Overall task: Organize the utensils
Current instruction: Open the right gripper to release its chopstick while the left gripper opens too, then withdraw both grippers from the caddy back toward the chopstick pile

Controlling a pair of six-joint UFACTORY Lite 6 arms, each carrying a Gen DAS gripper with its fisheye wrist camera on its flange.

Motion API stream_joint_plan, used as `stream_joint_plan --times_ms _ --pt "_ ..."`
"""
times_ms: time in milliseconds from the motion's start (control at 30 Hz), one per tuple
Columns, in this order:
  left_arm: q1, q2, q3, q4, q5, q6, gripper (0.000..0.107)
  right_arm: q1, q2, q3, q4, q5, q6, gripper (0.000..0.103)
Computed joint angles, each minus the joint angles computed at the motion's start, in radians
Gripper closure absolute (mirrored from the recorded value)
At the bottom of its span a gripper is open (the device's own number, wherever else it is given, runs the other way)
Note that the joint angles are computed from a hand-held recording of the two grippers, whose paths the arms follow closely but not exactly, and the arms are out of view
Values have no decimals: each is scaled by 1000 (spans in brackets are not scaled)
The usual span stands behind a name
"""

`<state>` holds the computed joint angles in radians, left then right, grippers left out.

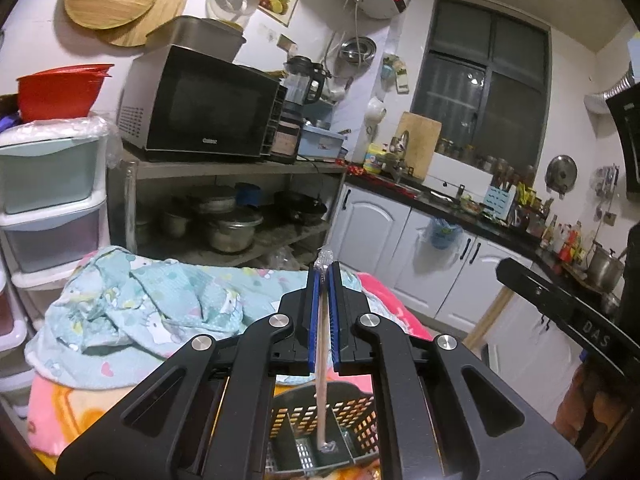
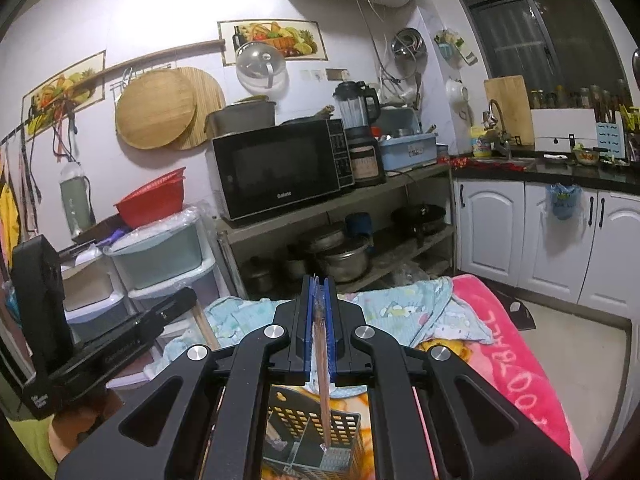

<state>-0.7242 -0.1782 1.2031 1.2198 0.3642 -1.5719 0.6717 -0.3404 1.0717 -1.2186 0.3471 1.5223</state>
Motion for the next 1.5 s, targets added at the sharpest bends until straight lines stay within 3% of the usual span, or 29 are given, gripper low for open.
stream_joint_plan --times_ms 233,333,367,433,500,633,767,900,1000,1200,1500 --pt "34 -30 -92 -35 -82 31 104 12 43 -25 -47 5 88 94" --pt "14 -44 -117 -25 -75 33 104 32 14 -57 -66 25 114 67" --pt "8 -45 -121 -18 -66 30 104 40 0 -70 -75 38 124 64" --pt "-9 -60 -140 -22 -50 29 96 60 -35 -95 -72 69 119 64" --pt "-24 -84 -159 -20 -32 21 83 95 -84 -131 -54 119 105 59" --pt "-66 -145 -198 -19 26 15 72 183 -184 -206 -62 240 119 46" --pt "-107 -218 -242 -35 81 21 48 280 -259 -258 -47 366 117 34" --pt "-148 -305 -300 -48 129 11 25 412 -317 -295 -21 517 111 29" --pt "-182 -350 -339 -62 157 10 15 519 -351 -310 -24 630 124 22" --pt "-247 -425 -422 -88 222 -13 15 702 -384 -340 -22 812 172 20" --pt "-313 -518 -515 -101 289 -52 15 869 -364 -364 -7 972 240 17"
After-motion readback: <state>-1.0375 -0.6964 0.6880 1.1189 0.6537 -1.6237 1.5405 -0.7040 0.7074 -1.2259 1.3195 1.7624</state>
